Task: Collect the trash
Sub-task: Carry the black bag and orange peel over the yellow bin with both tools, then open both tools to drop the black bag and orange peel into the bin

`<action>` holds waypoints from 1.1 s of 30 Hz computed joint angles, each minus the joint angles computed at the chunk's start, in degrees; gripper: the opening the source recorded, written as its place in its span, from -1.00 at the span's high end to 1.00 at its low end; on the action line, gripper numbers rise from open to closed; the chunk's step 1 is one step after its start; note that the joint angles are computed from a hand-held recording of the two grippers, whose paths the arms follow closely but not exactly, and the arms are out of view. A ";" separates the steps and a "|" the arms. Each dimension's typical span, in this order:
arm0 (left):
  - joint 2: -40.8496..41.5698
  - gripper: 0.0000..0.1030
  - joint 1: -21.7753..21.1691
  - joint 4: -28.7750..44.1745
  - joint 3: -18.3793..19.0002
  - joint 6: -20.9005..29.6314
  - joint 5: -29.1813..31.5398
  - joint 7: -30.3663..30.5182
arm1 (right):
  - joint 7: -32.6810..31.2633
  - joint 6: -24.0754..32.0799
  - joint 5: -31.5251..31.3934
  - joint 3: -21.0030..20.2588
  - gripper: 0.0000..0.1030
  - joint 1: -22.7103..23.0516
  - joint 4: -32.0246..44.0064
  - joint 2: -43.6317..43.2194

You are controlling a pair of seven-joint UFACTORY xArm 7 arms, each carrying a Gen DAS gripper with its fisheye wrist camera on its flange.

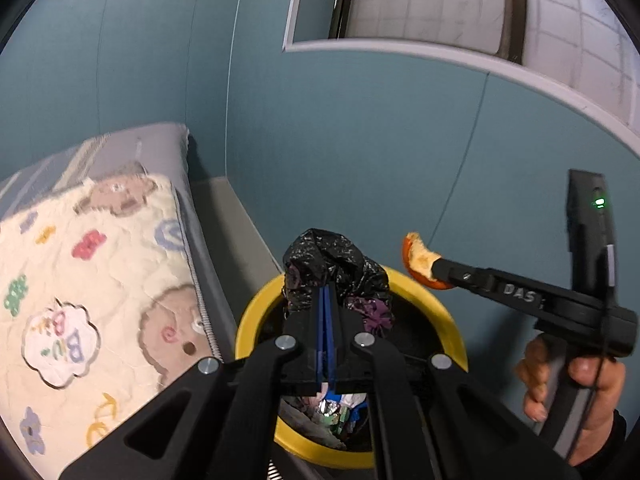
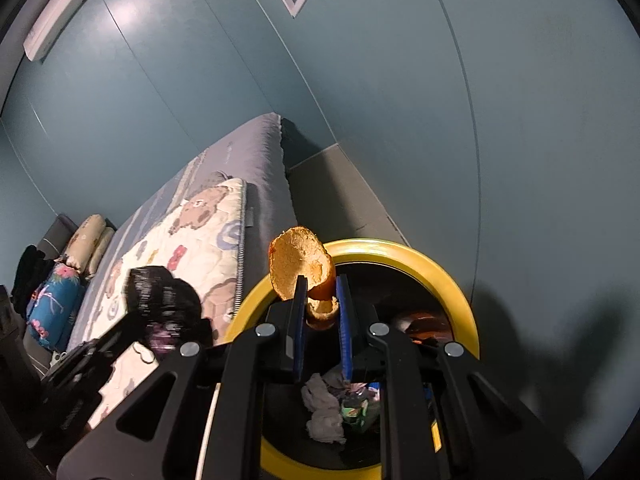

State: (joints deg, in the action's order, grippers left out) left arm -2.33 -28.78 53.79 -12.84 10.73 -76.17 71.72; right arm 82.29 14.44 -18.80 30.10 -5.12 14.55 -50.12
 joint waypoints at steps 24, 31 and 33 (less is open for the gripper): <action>7.12 0.26 6.23 2.28 -3.74 2.31 8.54 -10.78 | 2.65 -0.65 -3.57 3.60 0.52 -5.37 2.60 6.98; 3.46 -0.10 6.03 0.27 -0.85 3.21 7.51 -11.48 | 4.05 3.23 -4.00 2.48 0.34 -2.44 3.80 6.23; 2.24 -0.15 6.01 -0.58 0.03 3.40 6.86 -10.98 | 4.47 4.78 -4.24 2.50 0.31 -1.57 4.67 6.55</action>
State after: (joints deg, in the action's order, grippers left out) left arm -0.09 -22.77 53.20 -12.82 14.13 -69.32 60.74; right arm 86.76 19.22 -23.04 32.59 -6.70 19.22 -43.57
